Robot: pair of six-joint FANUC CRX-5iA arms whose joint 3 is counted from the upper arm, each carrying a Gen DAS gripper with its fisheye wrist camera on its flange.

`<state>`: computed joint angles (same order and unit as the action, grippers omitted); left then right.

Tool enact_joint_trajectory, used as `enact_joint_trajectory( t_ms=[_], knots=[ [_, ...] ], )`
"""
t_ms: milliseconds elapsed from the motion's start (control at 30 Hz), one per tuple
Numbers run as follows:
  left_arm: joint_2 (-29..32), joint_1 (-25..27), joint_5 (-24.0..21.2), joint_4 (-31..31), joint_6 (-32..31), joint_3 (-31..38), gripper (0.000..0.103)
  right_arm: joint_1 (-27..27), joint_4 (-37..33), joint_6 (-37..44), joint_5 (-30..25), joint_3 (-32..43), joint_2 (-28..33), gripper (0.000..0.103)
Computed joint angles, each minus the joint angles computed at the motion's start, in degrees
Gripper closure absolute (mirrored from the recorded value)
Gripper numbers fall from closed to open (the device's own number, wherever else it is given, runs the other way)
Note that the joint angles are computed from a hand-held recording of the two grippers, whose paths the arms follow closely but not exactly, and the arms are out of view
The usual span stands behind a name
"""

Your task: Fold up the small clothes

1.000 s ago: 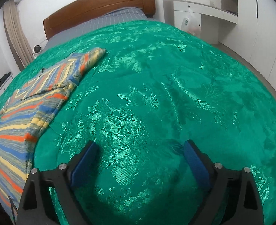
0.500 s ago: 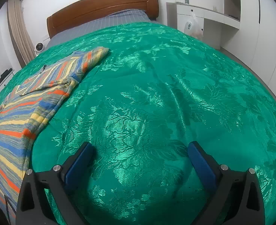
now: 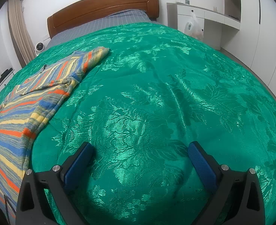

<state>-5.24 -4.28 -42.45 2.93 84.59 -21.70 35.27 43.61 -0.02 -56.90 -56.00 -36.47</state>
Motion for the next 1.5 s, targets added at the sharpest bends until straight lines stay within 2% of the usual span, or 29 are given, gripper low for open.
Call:
enact_joint_trajectory(
  t_ms=[767,933,1200,1300,1400,1500],
  knots=[
    [-0.10,0.21,-0.07,0.34,-0.33,-0.14,0.000,0.07,0.20,-0.23,-0.02,-0.10,0.03,0.001],
    [-0.14,0.92,-1.09,2.22,-1.83,-0.21,0.000,0.11,0.24,-0.28,-0.04,-0.15,-0.02,0.001],
    [-3.77,4.95,1.71,18.55,-15.46,-6.62,0.000,0.19,0.57,-0.51,0.02,-0.16,0.09,0.001],
    [-3.96,7.11,-0.24,28.03,-23.10,-8.23,0.001,0.21,0.57,-0.52,-0.01,-0.19,0.07,0.001],
    [-1.29,9.40,-3.18,34.60,-27.80,-5.90,0.001,0.24,0.63,-0.58,-0.01,-0.26,0.00,0.001],
    [3.58,10.93,-5.53,36.26,-27.36,0.46,0.001,0.28,0.76,-0.66,0.05,-0.33,-0.01,0.001]
  ],
)
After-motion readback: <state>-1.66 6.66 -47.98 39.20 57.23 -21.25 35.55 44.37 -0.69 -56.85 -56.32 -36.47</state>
